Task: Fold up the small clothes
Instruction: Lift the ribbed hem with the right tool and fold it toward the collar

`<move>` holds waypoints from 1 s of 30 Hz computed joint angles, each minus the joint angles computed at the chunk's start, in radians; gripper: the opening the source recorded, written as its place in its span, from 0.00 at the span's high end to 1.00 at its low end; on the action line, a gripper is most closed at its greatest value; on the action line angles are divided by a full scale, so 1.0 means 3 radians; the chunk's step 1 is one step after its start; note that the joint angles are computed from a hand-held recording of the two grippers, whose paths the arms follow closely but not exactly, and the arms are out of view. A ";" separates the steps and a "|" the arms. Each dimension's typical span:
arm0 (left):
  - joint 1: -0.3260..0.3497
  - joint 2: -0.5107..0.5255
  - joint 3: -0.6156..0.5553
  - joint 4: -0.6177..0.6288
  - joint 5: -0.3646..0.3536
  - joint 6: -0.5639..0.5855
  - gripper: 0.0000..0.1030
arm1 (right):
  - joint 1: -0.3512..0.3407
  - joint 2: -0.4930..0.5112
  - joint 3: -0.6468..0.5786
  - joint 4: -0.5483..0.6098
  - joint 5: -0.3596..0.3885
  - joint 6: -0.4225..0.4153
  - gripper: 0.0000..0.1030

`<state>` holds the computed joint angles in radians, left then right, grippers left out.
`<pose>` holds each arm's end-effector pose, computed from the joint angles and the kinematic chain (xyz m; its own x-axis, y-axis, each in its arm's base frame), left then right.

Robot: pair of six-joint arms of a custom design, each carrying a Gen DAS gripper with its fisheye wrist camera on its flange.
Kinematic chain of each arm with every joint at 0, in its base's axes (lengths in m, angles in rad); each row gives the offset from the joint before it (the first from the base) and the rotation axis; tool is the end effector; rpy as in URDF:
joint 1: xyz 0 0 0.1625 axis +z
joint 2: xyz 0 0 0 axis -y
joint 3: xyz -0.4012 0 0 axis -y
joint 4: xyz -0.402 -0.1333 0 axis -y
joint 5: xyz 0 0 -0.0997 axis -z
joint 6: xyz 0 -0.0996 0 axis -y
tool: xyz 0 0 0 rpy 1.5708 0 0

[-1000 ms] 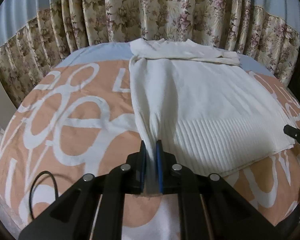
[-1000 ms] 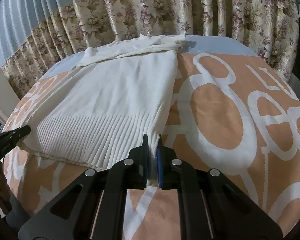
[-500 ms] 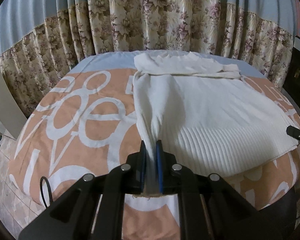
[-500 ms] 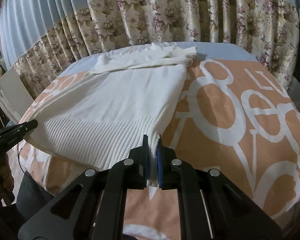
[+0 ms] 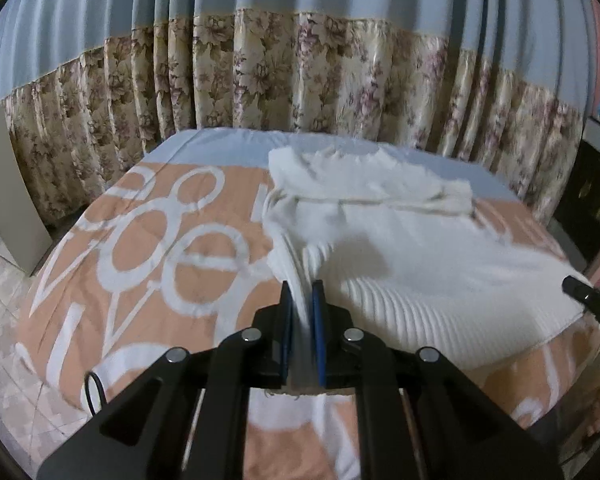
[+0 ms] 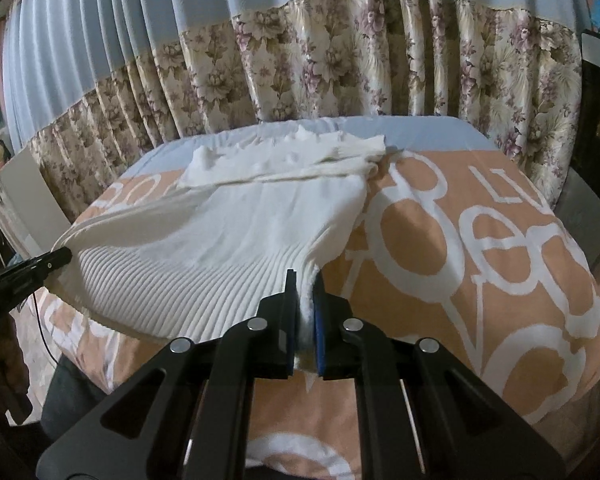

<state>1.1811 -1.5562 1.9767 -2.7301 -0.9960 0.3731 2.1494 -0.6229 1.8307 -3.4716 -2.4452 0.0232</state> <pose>-0.0176 -0.5363 0.4049 -0.7501 0.2308 -0.6197 0.5952 0.6440 -0.4806 0.3681 -0.4596 0.0353 -0.8146 0.0745 0.5752 -0.4019 0.6425 -0.6524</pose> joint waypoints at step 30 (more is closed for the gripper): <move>0.0321 0.2727 -0.3169 0.0284 0.0005 0.0207 0.90 | -0.0983 0.0755 -0.2563 0.1394 0.0845 -0.0411 0.92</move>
<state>1.2774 -0.7381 1.0261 -2.6449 -0.9946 0.4352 1.8546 -0.3964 1.0618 -3.0535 -2.1918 -0.0999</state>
